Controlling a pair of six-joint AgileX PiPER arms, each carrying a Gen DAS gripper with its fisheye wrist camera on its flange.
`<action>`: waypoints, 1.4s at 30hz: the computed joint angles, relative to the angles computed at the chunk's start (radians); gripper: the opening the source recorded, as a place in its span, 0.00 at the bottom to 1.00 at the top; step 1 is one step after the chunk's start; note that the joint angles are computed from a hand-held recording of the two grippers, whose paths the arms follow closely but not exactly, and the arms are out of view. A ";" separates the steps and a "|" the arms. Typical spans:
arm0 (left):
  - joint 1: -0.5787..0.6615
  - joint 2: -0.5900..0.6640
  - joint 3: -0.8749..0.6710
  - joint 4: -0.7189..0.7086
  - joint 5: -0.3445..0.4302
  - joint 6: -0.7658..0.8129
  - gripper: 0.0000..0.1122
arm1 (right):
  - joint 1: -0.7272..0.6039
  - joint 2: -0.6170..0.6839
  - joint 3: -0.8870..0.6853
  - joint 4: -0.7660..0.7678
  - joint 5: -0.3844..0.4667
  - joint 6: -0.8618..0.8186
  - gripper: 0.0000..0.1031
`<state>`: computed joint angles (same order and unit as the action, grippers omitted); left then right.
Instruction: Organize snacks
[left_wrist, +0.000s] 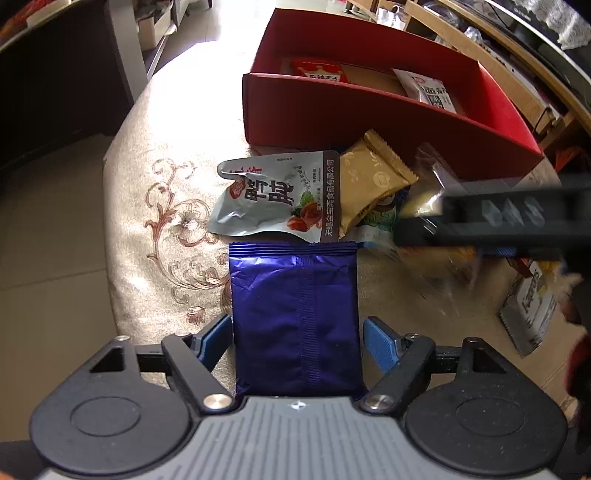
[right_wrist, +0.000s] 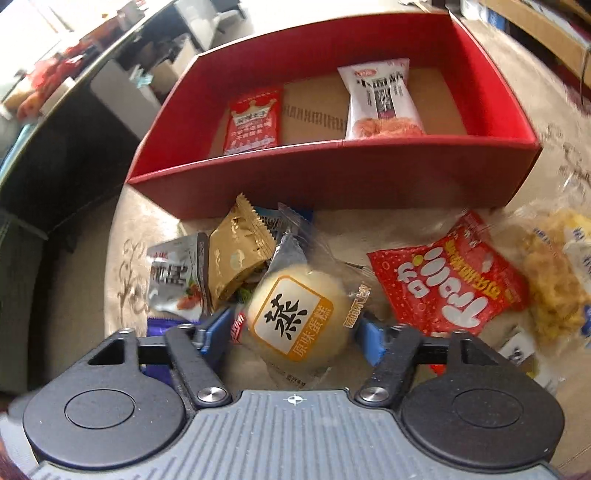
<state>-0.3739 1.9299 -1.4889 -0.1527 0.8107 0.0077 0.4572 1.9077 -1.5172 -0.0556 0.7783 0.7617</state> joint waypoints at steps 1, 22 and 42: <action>0.006 0.002 -0.004 -0.012 0.006 0.008 0.66 | 0.002 -0.019 0.022 -0.002 0.004 -0.016 0.69; -0.064 -0.008 0.058 0.199 -0.089 -0.128 0.73 | 0.060 -0.093 0.196 -0.119 0.010 0.020 0.82; -0.072 -0.102 0.162 0.179 -0.108 -0.169 0.53 | 0.150 -0.174 0.300 -0.248 0.034 0.074 0.62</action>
<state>-0.4457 1.8284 -1.3265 0.0264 0.7023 -0.1616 0.6070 1.7339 -1.2176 -0.3039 0.8127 0.8353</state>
